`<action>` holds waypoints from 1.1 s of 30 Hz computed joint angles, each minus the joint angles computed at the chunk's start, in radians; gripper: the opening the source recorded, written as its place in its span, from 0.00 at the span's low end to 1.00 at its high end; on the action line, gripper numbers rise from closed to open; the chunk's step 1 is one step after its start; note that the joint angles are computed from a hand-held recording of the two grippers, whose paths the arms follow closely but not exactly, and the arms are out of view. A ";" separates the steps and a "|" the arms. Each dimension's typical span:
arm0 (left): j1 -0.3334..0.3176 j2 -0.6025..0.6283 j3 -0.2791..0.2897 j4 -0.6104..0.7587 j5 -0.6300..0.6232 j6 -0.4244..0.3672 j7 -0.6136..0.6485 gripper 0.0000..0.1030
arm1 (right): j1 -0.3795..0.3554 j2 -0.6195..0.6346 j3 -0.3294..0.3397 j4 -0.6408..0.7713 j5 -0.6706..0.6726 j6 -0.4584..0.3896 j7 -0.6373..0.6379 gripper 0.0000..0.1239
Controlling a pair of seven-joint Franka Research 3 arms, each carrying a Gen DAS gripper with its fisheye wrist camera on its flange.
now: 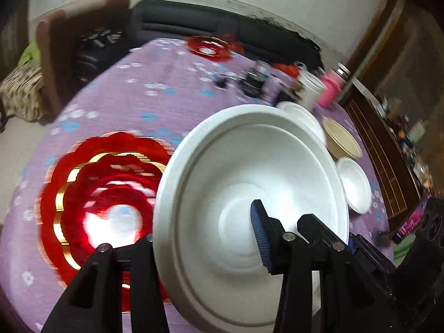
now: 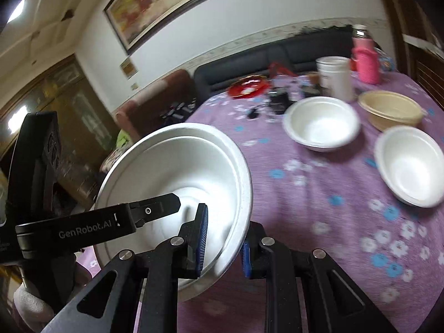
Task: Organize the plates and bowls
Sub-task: 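Lower the white bowl onto the red plate stack and release it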
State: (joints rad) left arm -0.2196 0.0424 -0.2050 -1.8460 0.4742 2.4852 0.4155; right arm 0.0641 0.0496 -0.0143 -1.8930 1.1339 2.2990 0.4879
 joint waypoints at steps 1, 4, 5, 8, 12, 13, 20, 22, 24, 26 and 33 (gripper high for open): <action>0.007 -0.025 0.007 -0.033 -0.003 0.005 -0.012 0.41 | 0.011 -0.004 0.010 -0.002 -0.011 0.004 0.003 0.18; 0.035 -0.088 0.020 -0.123 -0.028 0.016 -0.032 0.41 | 0.045 -0.006 0.033 -0.004 -0.051 0.025 0.014 0.18; 0.044 -0.101 0.022 -0.144 -0.036 0.019 -0.033 0.41 | 0.059 -0.003 0.042 -0.004 -0.070 0.035 0.021 0.18; 0.071 -0.124 0.030 -0.194 -0.065 0.025 -0.030 0.41 | 0.097 0.016 0.062 0.005 -0.126 0.066 0.049 0.18; 0.098 -0.133 0.038 -0.234 -0.095 0.038 -0.018 0.43 | 0.129 0.053 0.079 0.027 -0.195 0.097 0.093 0.18; 0.102 -0.142 0.040 -0.250 -0.105 0.042 -0.013 0.45 | 0.136 0.063 0.083 0.034 -0.212 0.106 0.106 0.18; 0.123 -0.144 0.044 -0.287 -0.148 0.112 0.001 0.62 | 0.147 0.090 0.097 0.029 -0.271 0.158 0.126 0.19; 0.125 -0.151 0.044 -0.299 -0.157 0.133 0.004 0.64 | 0.150 0.092 0.103 0.023 -0.268 0.189 0.111 0.19; 0.128 -0.160 0.042 -0.309 -0.156 0.146 -0.002 0.67 | 0.151 0.085 0.106 0.013 -0.259 0.202 0.100 0.22; 0.131 -0.170 0.042 -0.323 -0.158 0.166 -0.008 0.70 | 0.153 0.077 0.109 0.000 -0.246 0.226 0.088 0.34; 0.141 -0.218 0.044 -0.382 -0.184 0.251 -0.030 0.76 | 0.156 0.040 0.109 -0.036 -0.141 0.302 0.009 0.54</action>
State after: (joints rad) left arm -0.0790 -0.1757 -0.1608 -2.2285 0.2902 2.7362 0.3859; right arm 0.2204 0.0901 0.0945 -1.9290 0.9931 2.6009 0.4967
